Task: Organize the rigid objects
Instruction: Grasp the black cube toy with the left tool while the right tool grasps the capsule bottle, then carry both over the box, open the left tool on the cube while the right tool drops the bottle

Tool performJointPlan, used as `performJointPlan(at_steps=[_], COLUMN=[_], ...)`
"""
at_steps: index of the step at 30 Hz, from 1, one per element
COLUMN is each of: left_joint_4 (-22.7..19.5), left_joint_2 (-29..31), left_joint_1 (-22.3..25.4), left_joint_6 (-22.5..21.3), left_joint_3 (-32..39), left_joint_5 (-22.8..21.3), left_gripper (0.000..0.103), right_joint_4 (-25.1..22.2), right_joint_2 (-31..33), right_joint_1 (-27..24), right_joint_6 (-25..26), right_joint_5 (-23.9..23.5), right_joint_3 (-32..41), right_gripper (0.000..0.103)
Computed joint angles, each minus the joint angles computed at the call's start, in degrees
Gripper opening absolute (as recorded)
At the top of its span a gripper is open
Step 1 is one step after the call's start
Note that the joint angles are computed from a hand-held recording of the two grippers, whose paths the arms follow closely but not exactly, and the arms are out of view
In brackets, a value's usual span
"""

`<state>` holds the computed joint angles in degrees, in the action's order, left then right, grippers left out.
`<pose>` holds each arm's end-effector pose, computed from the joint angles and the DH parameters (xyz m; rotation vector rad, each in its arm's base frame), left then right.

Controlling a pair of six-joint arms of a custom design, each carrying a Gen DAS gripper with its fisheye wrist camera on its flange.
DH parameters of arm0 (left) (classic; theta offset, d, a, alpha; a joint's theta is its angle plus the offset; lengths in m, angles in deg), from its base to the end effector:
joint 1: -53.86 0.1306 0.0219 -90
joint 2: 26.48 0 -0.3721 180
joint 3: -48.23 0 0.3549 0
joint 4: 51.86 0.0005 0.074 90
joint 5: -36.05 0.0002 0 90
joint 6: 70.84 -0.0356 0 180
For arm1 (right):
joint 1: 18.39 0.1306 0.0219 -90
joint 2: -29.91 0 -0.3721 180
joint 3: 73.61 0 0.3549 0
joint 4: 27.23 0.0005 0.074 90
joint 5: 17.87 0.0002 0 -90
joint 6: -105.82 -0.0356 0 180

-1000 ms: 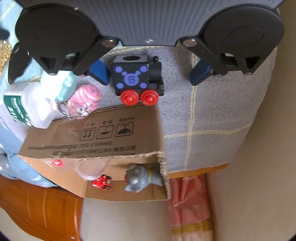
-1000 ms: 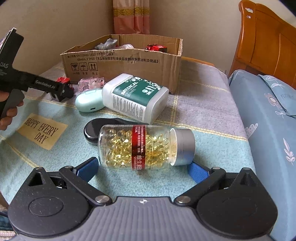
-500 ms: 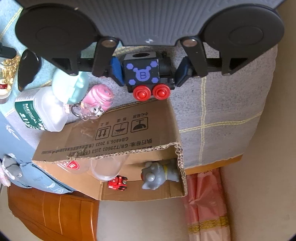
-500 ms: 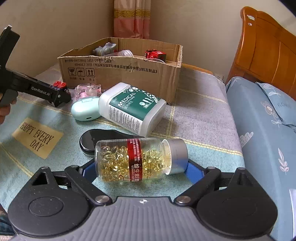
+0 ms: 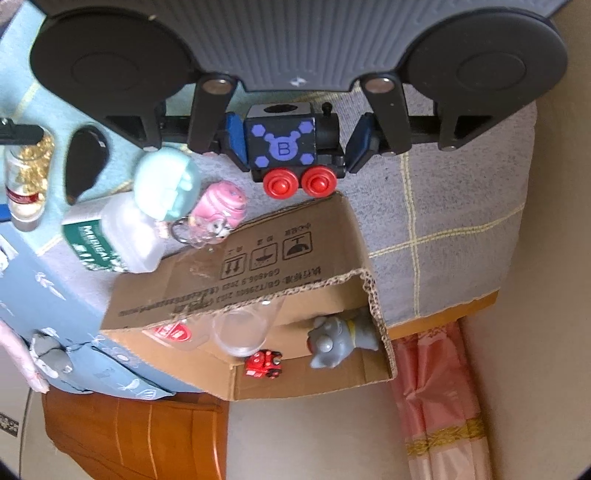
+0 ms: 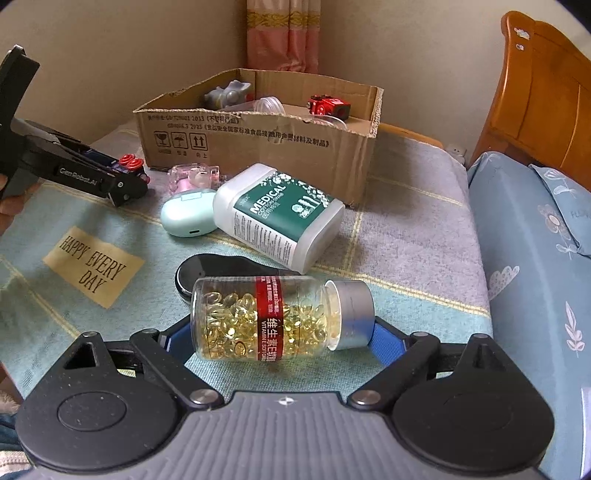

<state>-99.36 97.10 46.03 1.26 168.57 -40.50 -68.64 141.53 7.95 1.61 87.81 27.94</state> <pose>0.6434 -0.0973 0.3363 0.6413 2.3485 -0.2096 0.5204 0.2464 0.3296 -0.1400 2.4199 -0.0196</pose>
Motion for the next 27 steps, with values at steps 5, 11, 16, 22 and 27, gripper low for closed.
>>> performJointPlan(at_steps=[5,11,16,22,27], left_joint_4=[-3.1,-6.1,-7.1,-8.8,-12.2], left_joint_2=[-1.7,-1.8,0.4,5.9,11.8], left_joint_1=[0.2,0.1,-0.4,-1.3,-1.8], left_joint_6=[-2.0,-3.5,-3.0,-2.8,-2.9], left_joint_3=[1.0,5.3,11.0,21.0,30.5], left_joint_5=[2.2,4.2,4.6,3.3,1.6], left_gripper=[0.054,0.054,0.054,0.054,0.054], right_joint_4=[-1.1,-1.3,-1.0,-1.0,-1.4], right_joint_2=[-1.3,-2.8,-2.7,-1.5,-0.7], right_joint_1=[-0.6,-1.6,-2.5,-2.7,-2.9], right_joint_6=[1.0,3.0,4.6,7.1,8.7], right_joint_5=[-2.0,-4.3,-6.4,-5.5,-4.9], right_joint_3=[0.9,2.6,5.1,8.2,10.3], right_gripper=[0.096,0.096,0.096,0.096,0.096])
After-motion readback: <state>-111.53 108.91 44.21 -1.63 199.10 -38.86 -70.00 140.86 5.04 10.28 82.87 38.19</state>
